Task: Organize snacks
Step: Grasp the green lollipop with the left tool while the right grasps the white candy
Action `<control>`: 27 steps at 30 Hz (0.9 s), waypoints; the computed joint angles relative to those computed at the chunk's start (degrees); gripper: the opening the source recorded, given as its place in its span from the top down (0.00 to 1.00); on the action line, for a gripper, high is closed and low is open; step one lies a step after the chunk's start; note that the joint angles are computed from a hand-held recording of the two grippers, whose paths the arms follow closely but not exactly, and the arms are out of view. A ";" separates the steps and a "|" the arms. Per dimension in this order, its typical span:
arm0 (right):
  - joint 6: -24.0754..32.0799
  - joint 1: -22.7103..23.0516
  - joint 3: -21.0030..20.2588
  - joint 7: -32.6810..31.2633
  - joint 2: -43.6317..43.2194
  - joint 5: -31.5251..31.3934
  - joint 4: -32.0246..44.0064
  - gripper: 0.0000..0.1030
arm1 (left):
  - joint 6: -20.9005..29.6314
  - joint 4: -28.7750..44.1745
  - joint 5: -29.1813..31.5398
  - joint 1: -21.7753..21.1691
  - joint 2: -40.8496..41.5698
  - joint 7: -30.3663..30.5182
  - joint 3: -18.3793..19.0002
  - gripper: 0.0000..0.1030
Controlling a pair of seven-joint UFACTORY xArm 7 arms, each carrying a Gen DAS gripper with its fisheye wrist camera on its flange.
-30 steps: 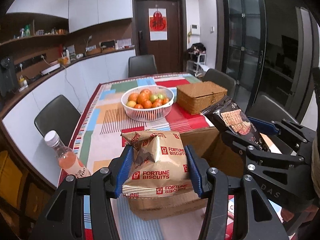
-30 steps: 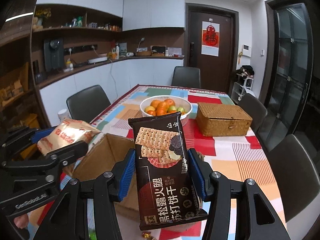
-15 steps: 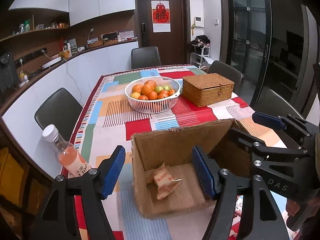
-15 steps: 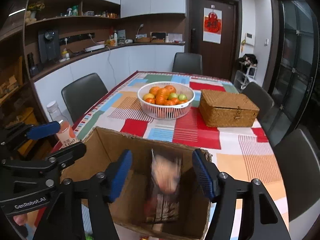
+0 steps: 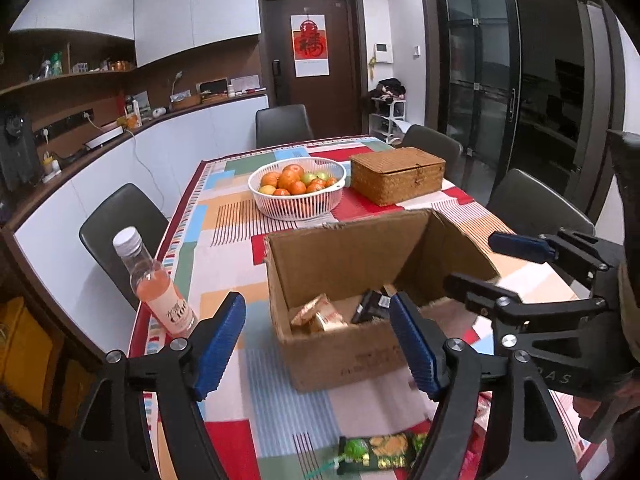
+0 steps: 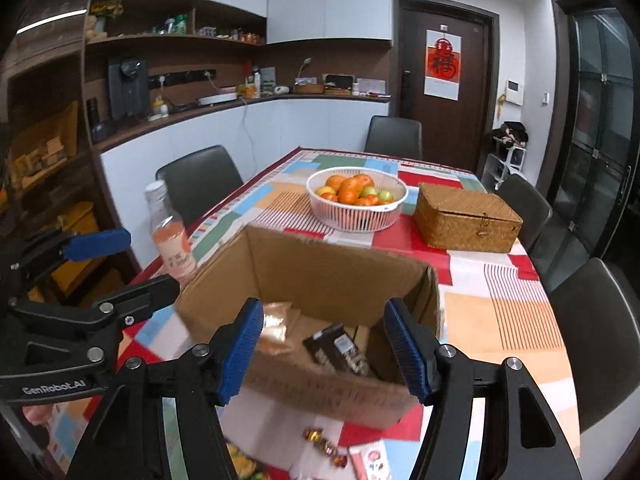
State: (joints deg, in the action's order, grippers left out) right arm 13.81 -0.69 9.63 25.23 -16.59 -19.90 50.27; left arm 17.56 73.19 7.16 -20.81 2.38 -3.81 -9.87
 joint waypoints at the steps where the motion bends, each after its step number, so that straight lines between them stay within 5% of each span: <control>1: 0.29 0.91 -0.62 -0.88 -0.49 1.06 -0.62 0.38 | -0.23 -0.87 -0.26 0.01 -0.57 0.21 -0.03 0.28; 6: 3.58 4.89 -3.21 -6.63 -1.67 7.36 -2.31 0.38 | 0.64 -4.34 -1.51 0.04 -2.57 1.32 -0.33 0.28; 27: 13.38 6.67 -3.07 -11.23 -0.82 11.09 -7.32 0.38 | 7.79 -11.75 -0.02 -0.72 -1.73 1.43 -0.98 0.28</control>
State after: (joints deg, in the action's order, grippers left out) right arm 27.19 5.98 6.56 14.00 -17.41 -8.82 42.95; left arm 25.34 61.44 7.15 -21.53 0.66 -2.38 -10.85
